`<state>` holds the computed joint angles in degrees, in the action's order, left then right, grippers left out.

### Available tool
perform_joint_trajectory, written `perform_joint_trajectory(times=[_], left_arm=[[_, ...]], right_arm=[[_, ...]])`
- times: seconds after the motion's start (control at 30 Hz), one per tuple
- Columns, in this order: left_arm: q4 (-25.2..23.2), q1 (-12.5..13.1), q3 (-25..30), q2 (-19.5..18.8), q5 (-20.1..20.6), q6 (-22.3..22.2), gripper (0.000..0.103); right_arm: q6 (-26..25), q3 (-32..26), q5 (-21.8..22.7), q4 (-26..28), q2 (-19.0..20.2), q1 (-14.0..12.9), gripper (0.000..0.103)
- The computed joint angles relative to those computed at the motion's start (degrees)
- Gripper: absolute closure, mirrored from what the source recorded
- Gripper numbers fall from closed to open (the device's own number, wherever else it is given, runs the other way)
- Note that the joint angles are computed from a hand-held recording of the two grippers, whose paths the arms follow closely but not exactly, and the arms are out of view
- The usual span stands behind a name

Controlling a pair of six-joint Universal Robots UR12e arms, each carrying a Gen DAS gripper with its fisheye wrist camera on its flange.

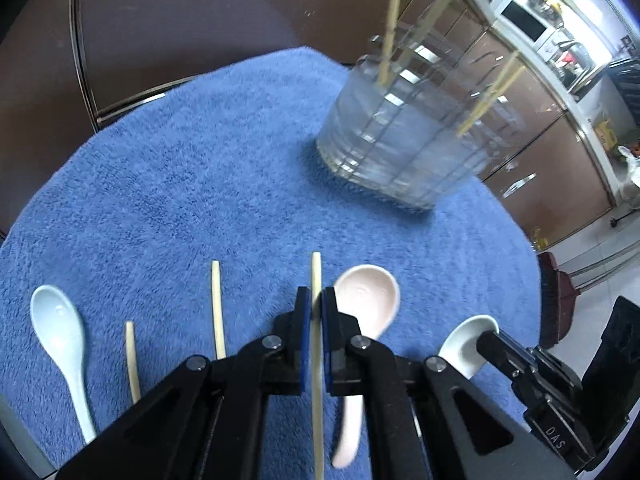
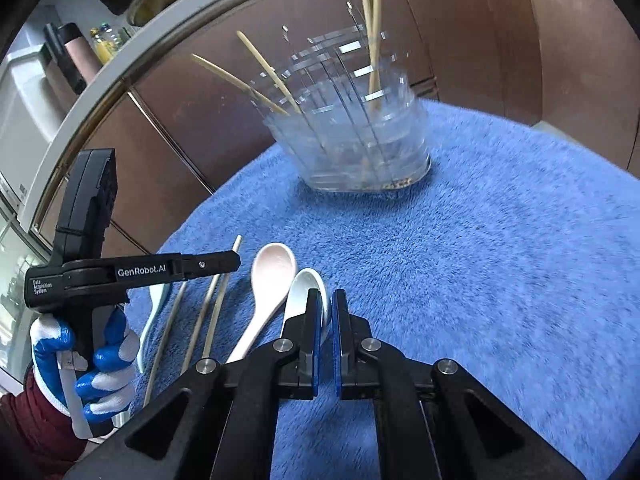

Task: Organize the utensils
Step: 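Carry the chopstick and white spoon up over the wire holder with both tools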

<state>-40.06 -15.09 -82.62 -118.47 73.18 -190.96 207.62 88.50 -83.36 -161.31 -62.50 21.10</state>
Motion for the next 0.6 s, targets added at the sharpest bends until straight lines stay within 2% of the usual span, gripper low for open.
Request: perform_joint_trajectory(times=[0.6], left_arm=[[13.26, 1.54, -11.43, 11.01, -2.77, 0.99, 0.099]], right_arm=[[1.67, 5.57, -12.45, -3.25, -7.81, 6.14, 0.098]])
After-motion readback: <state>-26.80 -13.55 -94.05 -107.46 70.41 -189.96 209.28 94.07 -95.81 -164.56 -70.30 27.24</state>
